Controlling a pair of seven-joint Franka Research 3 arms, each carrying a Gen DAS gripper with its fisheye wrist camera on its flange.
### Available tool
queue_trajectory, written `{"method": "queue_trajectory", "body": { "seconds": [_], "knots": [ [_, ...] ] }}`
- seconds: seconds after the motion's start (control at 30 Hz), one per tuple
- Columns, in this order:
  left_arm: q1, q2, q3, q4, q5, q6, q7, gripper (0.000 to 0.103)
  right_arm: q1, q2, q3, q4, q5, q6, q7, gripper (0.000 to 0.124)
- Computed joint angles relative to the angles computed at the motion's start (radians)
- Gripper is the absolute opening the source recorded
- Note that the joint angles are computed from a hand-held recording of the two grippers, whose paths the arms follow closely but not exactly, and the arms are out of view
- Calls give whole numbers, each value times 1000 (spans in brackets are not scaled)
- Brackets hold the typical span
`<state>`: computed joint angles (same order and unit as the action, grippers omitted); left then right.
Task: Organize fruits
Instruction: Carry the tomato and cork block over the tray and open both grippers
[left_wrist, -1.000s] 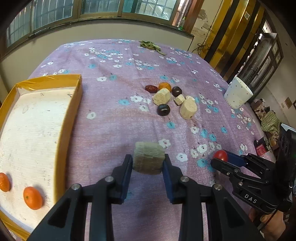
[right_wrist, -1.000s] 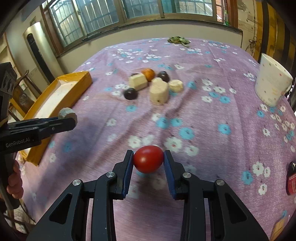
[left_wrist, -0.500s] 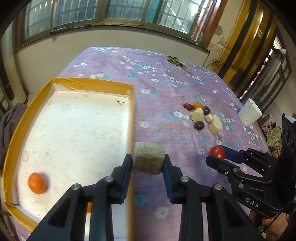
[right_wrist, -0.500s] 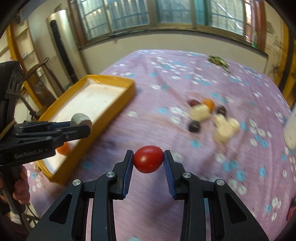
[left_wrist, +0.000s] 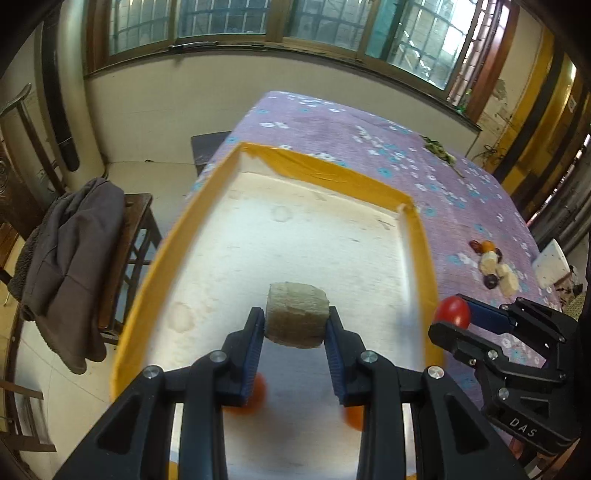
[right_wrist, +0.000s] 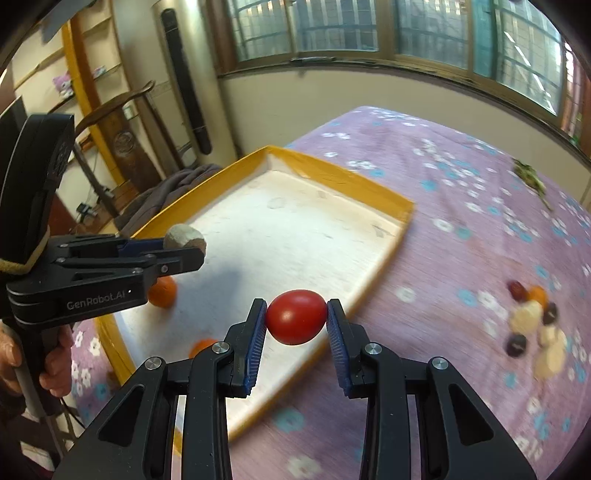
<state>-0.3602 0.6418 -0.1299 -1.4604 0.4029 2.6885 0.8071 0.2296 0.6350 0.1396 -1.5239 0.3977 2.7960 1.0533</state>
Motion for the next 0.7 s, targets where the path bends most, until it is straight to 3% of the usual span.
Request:
{"method": "queue_trajectory", "body": {
  "seconds": [0.3,0.7],
  "knots": [
    [39,15,-14,-6,-29,-21,55,35,70,127,-46,168,-83,-118,96,32],
    [30,40,-1,12,-38,-54,84,35,83,145,-59,187,-133,-144,145,32]
  ]
}}
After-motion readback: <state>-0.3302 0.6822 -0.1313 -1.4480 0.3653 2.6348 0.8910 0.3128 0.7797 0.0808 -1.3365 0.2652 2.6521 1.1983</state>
